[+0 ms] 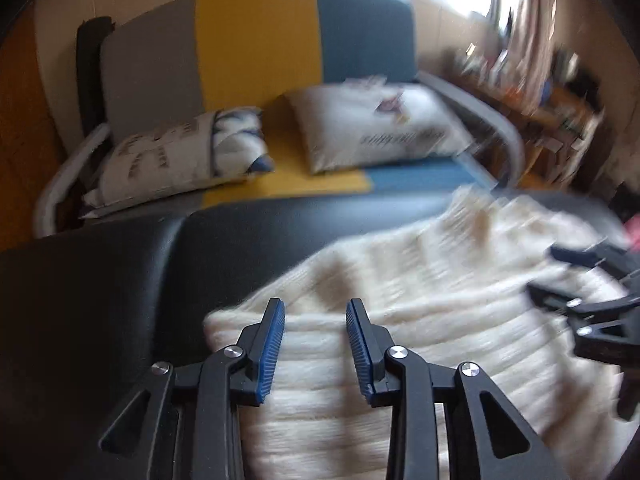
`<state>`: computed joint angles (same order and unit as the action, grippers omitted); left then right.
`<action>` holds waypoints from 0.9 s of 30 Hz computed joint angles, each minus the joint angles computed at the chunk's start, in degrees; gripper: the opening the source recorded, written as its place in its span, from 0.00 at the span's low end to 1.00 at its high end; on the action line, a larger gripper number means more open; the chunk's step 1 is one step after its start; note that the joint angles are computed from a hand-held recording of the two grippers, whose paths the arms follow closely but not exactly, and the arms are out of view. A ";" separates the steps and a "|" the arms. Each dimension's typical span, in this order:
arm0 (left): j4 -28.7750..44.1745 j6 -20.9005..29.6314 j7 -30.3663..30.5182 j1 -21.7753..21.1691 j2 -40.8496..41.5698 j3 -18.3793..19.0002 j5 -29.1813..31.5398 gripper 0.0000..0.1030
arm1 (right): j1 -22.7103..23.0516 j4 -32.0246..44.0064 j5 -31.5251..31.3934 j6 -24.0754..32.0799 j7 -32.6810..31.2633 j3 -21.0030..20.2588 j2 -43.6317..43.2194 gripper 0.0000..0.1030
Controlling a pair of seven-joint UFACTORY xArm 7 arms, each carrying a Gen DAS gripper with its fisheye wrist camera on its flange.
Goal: Fold clothes
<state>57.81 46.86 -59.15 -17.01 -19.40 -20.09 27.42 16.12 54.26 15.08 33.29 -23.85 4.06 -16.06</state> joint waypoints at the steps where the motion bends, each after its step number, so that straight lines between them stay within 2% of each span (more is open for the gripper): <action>1: 0.74 -0.68 0.44 -0.01 0.32 -0.09 0.56 0.31 | -0.10 0.12 0.28 -0.15 -0.69 -0.53 -0.48 0.66; 3: 2.91 -1.68 1.42 0.10 1.94 -0.53 2.27 0.31 | -0.34 0.42 0.89 -0.44 -2.10 -1.53 -1.38 0.66; 8: 12.47 -0.32 9.50 -2.60 12.54 -0.14 6.17 0.31 | -4.77 3.14 -4.52 0.23 0.31 -1.92 0.78 0.66; 11: 17.35 1.50 15.04 -4.96 18.39 1.44 7.34 0.31 | -4.86 4.48 -2.15 1.29 -2.93 -3.32 2.64 0.66; 13: 19.47 1.59 17.76 -6.07 20.82 3.06 5.26 0.31 | -6.23 4.67 -5.51 0.27 -1.95 -2.15 3.69 0.66; 16: 19.90 -1.38 23.35 -6.91 22.28 5.73 -1.29 0.31 | -6.34 6.45 -3.75 0.22 -3.26 -2.54 5.81 0.66; 19: 19.38 -3.17 26.74 -7.83 22.60 7.30 -4.02 0.32 | -6.85 7.93 -5.87 -0.16 -3.22 -1.56 7.89 0.66; 22: 18.81 -3.59 24.81 -8.39 22.67 8.26 -4.77 0.36 | -8.27 7.40 -14.69 -3.14 3.21 0.44 9.11 0.66; 24: 17.65 -4.06 20.24 -8.58 22.07 8.77 -3.41 0.37 | -10.25 6.63 -20.55 -6.10 8.89 2.13 9.37 0.66; 27: 16.44 -3.55 13.73 -8.84 21.03 8.58 -0.87 0.38 | -9.10 7.21 -18.25 -5.94 10.77 0.14 10.13 0.66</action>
<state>74.25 43.30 -45.42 -25.85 1.63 -11.51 26.55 7.03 61.47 -3.17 27.34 -13.08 4.20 -5.93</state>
